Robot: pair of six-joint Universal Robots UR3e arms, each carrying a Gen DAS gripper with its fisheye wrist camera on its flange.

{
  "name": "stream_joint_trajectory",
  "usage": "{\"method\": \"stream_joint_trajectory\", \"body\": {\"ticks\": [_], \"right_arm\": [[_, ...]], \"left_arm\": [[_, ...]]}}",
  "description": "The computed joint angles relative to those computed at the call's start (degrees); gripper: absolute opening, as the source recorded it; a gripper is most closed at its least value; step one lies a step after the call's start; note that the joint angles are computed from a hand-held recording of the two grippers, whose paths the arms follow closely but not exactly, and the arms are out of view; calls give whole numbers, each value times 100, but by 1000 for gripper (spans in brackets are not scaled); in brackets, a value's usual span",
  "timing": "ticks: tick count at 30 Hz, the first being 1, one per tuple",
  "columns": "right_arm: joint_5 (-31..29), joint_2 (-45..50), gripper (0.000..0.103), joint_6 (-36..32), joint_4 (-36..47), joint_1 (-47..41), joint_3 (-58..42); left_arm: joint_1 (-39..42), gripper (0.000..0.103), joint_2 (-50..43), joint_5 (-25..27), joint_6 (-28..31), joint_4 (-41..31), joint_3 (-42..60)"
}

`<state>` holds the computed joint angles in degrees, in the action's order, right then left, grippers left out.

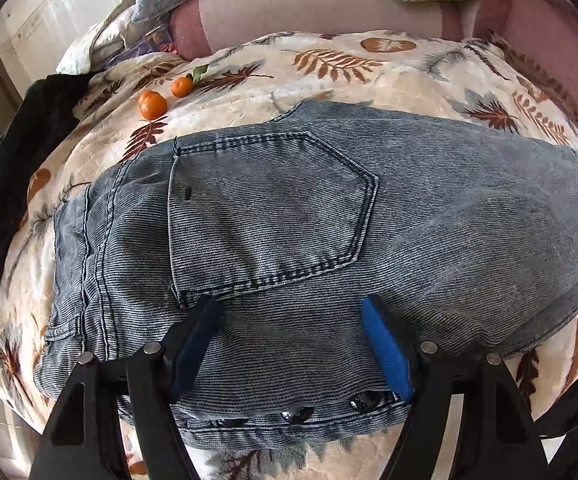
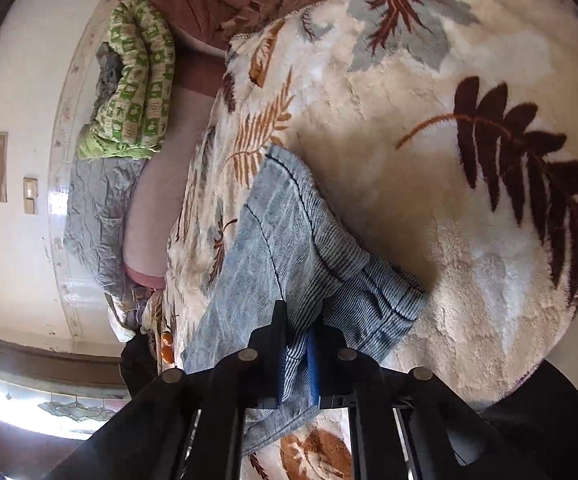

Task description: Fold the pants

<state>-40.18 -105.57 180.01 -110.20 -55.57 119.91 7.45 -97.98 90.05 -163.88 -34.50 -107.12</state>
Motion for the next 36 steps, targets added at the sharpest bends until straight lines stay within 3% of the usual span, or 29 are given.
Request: {"method": "stream_joint_trajectory", "body": {"ticks": [2, 4, 5, 6, 7, 8, 11, 13, 16, 17, 21, 22, 25, 26, 27, 29, 32, 36], "right_arm": [[-490, 80, 12, -149, 2, 155, 104], [-102, 79, 12, -448, 369, -282, 393], [32, -37, 20, -598, 738, -479, 379], [39, -245, 33, -707, 988, -633, 347], [5, -585, 69, -730, 1070, -801, 402], [-35, -1026, 89, -698, 1070, -996, 527], [130, -1483, 89, -1238, 1768, -1442, 550], [169, -1216, 86, -1137, 1551, -1342, 595], [327, -561, 58, -662, 796, -957, 725], [327, -437, 57, -397, 429, -839, 809], [138, -393, 56, 134, -255, -607, 901], [111, -388, 57, 197, -328, -583, 917], [94, -372, 57, 257, -458, -555, 965], [83, -370, 57, 229, -475, -550, 979], [84, -359, 57, 203, -486, -553, 990], [110, -340, 57, 113, -368, -593, 955], [21, -236, 57, 191, -329, -498, 796], [-63, -182, 58, 230, -336, -413, 699]], "left_arm": [[69, 75, -22, -105, -15, -384, 243], [131, 75, 32, -191, -73, -608, 393], [113, 75, 114, -173, -128, -545, 371], [108, 75, 236, -228, -126, -426, 286], [120, 75, 373, -387, -93, -383, 247], [144, 75, 527, -642, -66, -345, 198], [194, 75, 757, -1601, -168, -516, 298], [99, 75, 538, -2179, -406, -711, 625], [-363, 75, -60, -2450, -962, -767, 1216], [-545, 75, -267, -2441, -1188, -710, 1393], [-1614, 75, -1368, -1003, -1981, -758, 2533], [-1722, 75, -1621, -891, -1992, -858, 2740], [-2272, 77, -2459, 233, -1571, -1360, 3323], [-2468, 85, -2420, 635, -1443, -842, 3072], [-2579, 86, -2338, 886, -1316, -305, 2694], [-2516, 86, -2139, 765, -1324, -216, 2416], [-2285, 86, -1935, 327, -1262, -775, 2475], [-2212, 86, -1762, 183, -1096, -816, 2253]]}}
